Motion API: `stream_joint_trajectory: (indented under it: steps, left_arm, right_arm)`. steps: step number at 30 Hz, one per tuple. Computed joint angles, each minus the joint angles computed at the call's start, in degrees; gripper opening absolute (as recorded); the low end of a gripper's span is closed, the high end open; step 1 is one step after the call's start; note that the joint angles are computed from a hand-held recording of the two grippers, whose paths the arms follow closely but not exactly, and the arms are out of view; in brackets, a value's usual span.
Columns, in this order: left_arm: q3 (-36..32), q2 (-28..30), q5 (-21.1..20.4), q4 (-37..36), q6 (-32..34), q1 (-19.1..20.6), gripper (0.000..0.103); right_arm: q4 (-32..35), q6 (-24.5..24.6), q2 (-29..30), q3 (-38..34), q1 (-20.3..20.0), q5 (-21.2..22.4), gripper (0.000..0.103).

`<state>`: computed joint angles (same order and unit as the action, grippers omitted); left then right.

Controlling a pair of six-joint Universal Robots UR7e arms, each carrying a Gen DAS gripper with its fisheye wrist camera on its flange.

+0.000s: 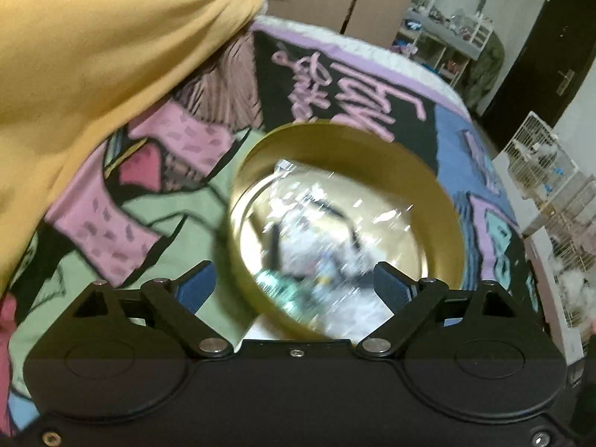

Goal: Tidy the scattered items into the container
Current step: 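Move the right tool to the dark grey round case while the left tool approaches the nut bag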

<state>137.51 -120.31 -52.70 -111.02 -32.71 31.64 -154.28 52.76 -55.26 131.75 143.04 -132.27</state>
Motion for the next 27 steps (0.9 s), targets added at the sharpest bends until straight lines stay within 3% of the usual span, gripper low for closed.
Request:
stream_joint_trajectory:
  steps: [7,15,21,27]
  left_arm:
    - [1.18,-7.12,-1.19,9.84,-3.93,2.87,0.091]
    - [2.73,-12.44,-2.09,15.23,-10.21,5.27,0.091]
    - [4.48,-13.67,-2.01,18.96,-13.23,4.07,0.091]
    - [5.55,-13.91,0.77,21.69,-14.94,1.03,0.091]
  right_arm:
    - [0.7,-1.87,2.05,-1.39,1.14,-0.63,0.103]
    - [-0.57,-3.27,3.71,-2.06,1.11,-0.11,0.099]
    - [0.48,-3.35,5.3,-3.26,0.75,-0.29,0.096]
    - [1.55,-3.36,7.03,-4.5,0.29,-0.65,0.093]
